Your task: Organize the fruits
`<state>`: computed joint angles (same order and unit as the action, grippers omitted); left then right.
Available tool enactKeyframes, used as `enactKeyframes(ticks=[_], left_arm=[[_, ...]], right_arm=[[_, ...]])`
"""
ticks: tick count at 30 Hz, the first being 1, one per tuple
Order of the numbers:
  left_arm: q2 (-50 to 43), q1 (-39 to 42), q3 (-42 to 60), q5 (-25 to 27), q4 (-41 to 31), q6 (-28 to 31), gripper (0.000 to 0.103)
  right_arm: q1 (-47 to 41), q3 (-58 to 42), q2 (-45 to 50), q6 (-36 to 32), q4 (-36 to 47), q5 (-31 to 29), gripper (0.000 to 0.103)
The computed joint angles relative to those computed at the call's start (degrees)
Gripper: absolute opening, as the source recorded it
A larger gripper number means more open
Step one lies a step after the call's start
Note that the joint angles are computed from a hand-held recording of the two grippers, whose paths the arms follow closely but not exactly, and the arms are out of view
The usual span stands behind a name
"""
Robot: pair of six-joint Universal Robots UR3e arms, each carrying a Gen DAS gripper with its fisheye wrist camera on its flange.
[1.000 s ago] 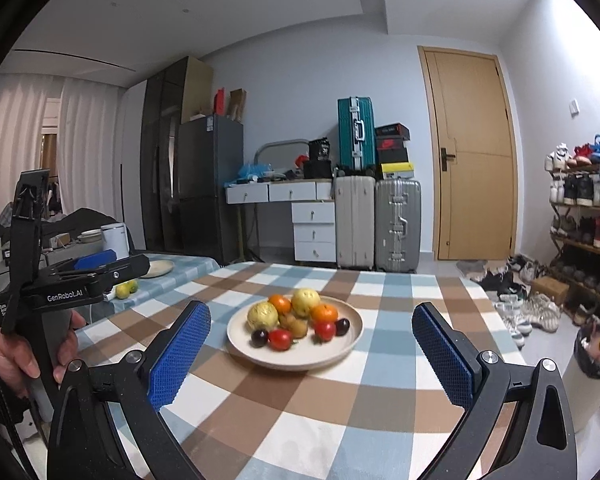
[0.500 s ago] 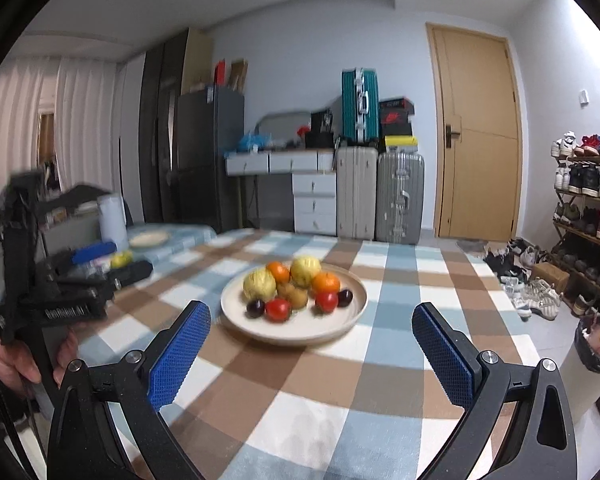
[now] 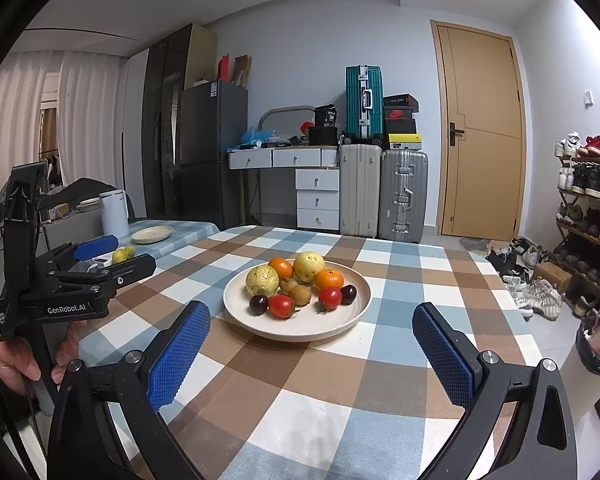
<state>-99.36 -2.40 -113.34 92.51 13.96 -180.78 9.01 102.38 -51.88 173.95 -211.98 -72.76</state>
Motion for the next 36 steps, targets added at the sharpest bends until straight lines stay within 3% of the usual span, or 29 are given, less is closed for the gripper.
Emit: enactKeyframes(ticks=[36], left_arm=[[-1.0,-0.5,-0.4,-0.2,1.3,0.0,0.102]], right_arm=[[0.0,0.1,-0.1,0.1,0.0,0.1,0.103]])
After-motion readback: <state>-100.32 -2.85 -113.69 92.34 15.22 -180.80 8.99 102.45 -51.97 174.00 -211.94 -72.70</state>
